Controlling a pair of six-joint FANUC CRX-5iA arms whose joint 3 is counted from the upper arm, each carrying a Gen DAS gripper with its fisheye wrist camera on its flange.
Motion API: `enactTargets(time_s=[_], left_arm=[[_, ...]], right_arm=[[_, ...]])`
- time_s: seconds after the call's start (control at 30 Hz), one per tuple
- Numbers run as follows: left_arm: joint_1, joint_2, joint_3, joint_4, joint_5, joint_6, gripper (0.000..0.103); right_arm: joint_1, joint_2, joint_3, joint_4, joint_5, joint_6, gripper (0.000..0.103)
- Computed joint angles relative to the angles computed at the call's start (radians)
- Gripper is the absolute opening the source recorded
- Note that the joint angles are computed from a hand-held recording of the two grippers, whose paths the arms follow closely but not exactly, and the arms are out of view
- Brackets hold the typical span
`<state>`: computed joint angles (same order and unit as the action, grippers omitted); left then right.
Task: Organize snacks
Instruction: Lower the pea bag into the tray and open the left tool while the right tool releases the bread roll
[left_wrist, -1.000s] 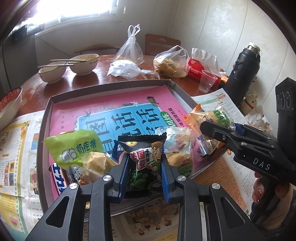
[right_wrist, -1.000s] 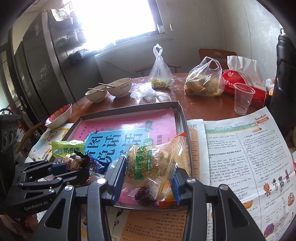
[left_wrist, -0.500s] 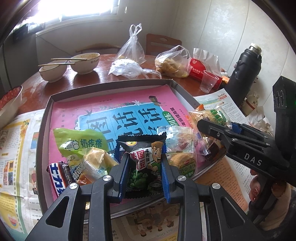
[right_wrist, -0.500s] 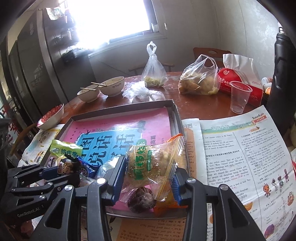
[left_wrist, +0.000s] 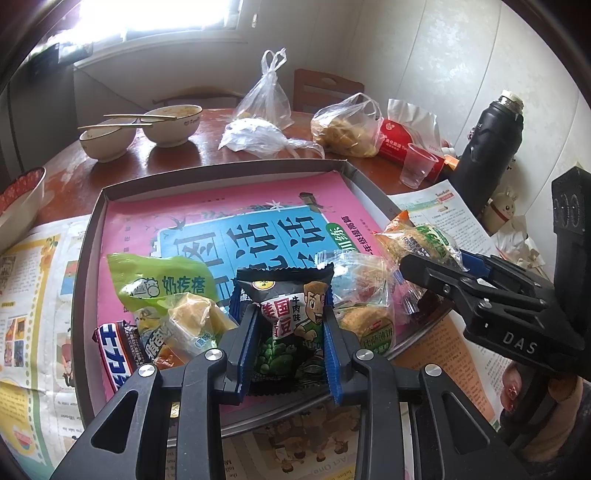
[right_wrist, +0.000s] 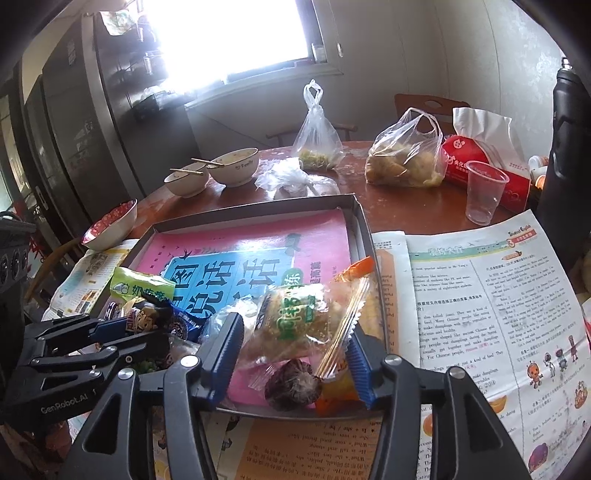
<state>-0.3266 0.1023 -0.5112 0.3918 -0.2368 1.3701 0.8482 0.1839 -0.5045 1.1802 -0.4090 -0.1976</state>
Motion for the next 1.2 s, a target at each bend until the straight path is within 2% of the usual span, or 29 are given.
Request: enactTargets(time_s=[0.33,0.5,0.63,0.77,0.87,0.97,1.2], left_arm=[[0.0,-0.003,0.009,-0.036,-0.006,0.035,0.034],[-0.003,-0.012,0.021,-0.095,-0.012,0.085,0.034],[-0.004,-0.014,0.034,-0.14,-0.023,0.125,0.034],[-0.004,-0.02,0.039,-0.168,-0.026,0.149,0.034],[-0.007,-0.025,0.056,-0.236,-0.04,0.206,0.034],[-0.008,-0.031,0.053,-0.236,-0.038,0.206,0.035],[-0.012,-0.047,0.068,-0.313,-0.048,0.282,0.049]], right_arm=[[0.004,-0.026,-0.027,0.038,-0.03,-0.054,0.061],[0.007,-0.038,-0.038,0.063,-0.046,-0.08,0.061],[0.014,-0.044,-0.042,0.083,-0.074,-0.104,0.068],[0.013,-0.053,-0.05,0.109,-0.082,-0.127,0.068],[0.016,-0.056,-0.055,0.13,-0.097,-0.146,0.071],[0.022,-0.055,-0.053,0.133,-0.116,-0.146,0.074],[0.022,-0.065,-0.064,0.171,-0.119,-0.173,0.078]])
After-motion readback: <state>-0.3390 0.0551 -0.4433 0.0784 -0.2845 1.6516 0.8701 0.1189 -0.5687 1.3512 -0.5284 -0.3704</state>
